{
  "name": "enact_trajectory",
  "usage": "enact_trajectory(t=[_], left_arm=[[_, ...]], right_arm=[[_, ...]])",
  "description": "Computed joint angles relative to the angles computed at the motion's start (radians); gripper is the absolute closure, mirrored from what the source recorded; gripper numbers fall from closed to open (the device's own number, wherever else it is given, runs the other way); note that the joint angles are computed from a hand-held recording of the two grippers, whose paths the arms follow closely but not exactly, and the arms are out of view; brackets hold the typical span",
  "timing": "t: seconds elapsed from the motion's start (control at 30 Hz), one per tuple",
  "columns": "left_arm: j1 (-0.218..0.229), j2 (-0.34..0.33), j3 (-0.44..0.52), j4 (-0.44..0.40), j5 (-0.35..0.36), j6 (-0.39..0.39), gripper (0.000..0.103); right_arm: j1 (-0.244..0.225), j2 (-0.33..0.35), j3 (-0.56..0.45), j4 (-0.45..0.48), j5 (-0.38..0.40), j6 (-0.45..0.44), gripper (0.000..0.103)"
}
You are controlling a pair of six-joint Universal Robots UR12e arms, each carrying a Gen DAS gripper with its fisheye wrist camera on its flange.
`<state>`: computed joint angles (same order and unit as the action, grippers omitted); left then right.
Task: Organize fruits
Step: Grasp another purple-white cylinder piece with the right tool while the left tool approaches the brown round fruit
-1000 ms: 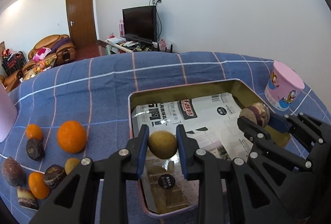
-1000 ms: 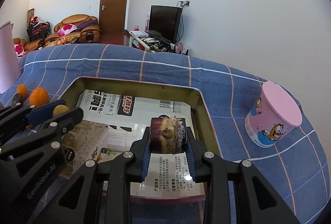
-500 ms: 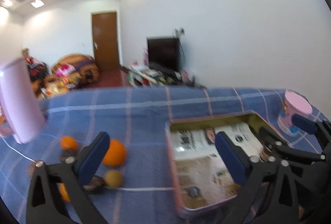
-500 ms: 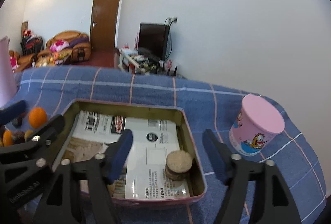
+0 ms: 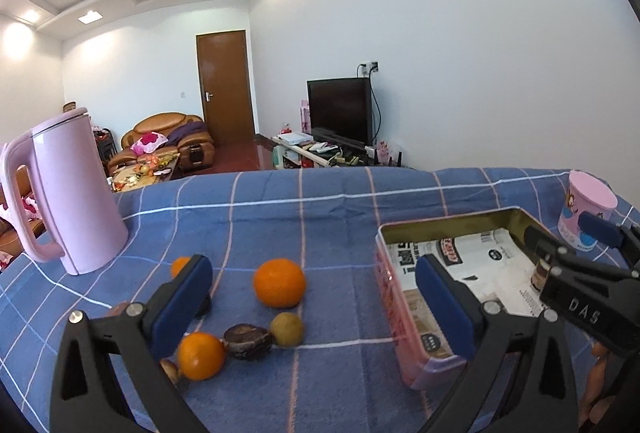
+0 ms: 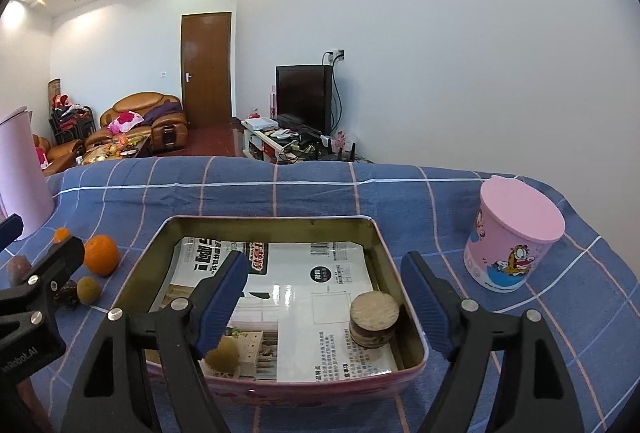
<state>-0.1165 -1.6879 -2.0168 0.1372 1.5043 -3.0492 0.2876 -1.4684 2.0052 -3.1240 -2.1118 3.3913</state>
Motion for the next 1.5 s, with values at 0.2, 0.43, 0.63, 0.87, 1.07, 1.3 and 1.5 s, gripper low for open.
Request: enact_trajectory(t=[0.2, 0.43, 0.63, 0.87, 1.07, 1.3, 1.5], left_arm=[[0.012, 0.012, -0.013, -0.021, -0.013, 0.008, 0.0], [0.039, 0.031, -0.028, -0.05, -0.05, 0.005, 0.0], [0.074, 0.047, -0.042, -0.065, -0.079, 0.021, 0.0], [0.124, 0.058, -0.053, -0.072, -0.094, 0.025, 0.0], [0.161, 0.063, -0.058, -0.074, -0.107, 0.034, 0.0], [0.199, 0.062, -0.056, -0.085, -0.119, 0.037, 0.0], [0.226, 0.056, -0.051, -0.08, -0.114, 0.039, 0.0]], right_arm=[[0.019, 0.011, 0.0, -0.04, -0.068, -0.004, 0.023], [0.045, 0.024, -0.017, -0.014, -0.157, 0.023, 0.023], [0.072, 0.029, -0.034, 0.037, -0.171, 0.072, 0.023], [0.115, 0.062, -0.071, 0.071, -0.218, 0.06, 0.023], [0.142, 0.09, -0.107, 0.099, -0.223, 0.058, 0.023], [0.168, 0.122, -0.15, 0.121, -0.214, 0.052, 0.023], [0.189, 0.151, -0.187, 0.136, -0.201, 0.051, 0.023]])
